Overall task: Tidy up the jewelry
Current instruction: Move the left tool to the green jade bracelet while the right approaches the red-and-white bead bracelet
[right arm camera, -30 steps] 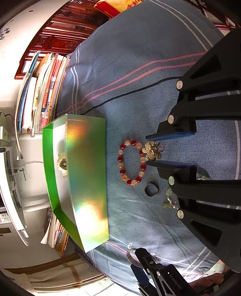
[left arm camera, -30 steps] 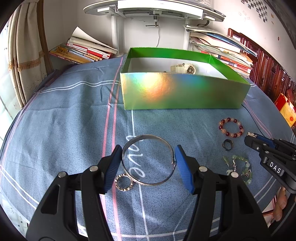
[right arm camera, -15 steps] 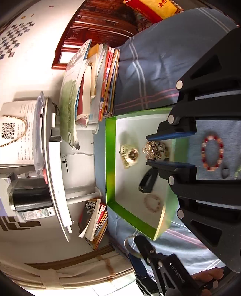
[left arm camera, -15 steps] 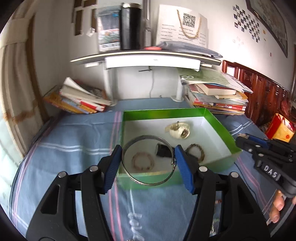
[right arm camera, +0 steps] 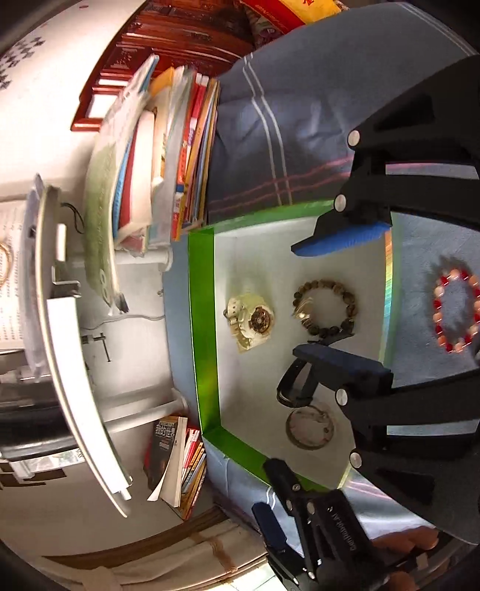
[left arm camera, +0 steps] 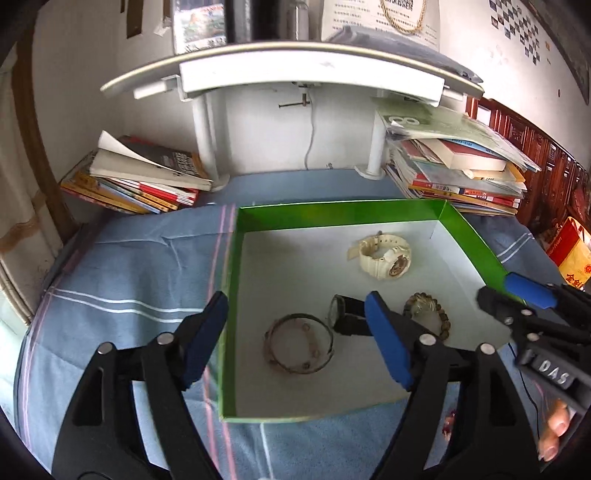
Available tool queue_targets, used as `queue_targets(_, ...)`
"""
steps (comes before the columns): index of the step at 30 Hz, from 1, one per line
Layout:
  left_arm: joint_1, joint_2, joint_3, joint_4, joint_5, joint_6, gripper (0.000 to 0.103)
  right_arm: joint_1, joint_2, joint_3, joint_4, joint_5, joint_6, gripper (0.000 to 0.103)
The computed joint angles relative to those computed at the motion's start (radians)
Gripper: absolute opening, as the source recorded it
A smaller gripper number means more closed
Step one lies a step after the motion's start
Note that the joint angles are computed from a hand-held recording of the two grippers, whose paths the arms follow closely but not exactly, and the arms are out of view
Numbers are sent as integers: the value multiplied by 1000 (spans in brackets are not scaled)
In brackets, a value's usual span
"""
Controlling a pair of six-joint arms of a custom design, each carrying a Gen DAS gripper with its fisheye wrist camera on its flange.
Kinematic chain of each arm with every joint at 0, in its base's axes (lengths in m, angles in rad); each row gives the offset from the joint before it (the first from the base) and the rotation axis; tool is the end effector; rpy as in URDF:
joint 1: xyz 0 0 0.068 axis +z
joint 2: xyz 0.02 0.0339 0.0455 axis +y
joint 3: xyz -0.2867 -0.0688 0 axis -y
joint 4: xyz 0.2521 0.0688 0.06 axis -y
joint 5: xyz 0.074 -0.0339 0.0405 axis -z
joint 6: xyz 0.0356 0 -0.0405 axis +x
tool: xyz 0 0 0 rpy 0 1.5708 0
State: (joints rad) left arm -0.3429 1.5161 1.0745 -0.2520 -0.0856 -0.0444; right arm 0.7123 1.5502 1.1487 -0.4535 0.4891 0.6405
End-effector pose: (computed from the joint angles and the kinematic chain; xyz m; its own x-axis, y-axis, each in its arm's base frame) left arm 0.3232 -0.1121 0.2763 -0.6136 0.1721 -0.7706 0.2461 0.9690 0.0205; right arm 0.2673 0.2088 0.2773 -0.6632 0.1243 -0.7380 0.0658 0.9920 0.1079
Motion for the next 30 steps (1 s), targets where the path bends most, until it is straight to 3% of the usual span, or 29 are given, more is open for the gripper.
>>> queue_targets(5, 2, -211, -185, -13, -34, 13, 84, 124, -147, -138, -65, 102, 103, 49)
queue_targets(9, 6, -371, -345, -54, -32, 42, 85, 210, -151, -204, -146, 150, 214, 49)
queue_targets(12, 17, -449, -434, -87, -69, 46, 87, 206, -126, -255, -119, 106, 243, 49)
queue_targets(15, 29, -450, -446, -153, 32, 15, 87, 181, -113, -294, -87, 59, 279, 49)
queue_targets(17, -48, -450, -453, -163, 52, 11, 87, 178, -115, -306, -77, 53, 297, 49)
queue_targets(23, -305, -411, -460, -124, -1, -18, 87, 188, -109, -297, -92, 72, 298, 49)
queue_targets(30, -389, -286, -450, -70, -114, -50, 88, 189, -104, -303, -76, 73, 298, 49)
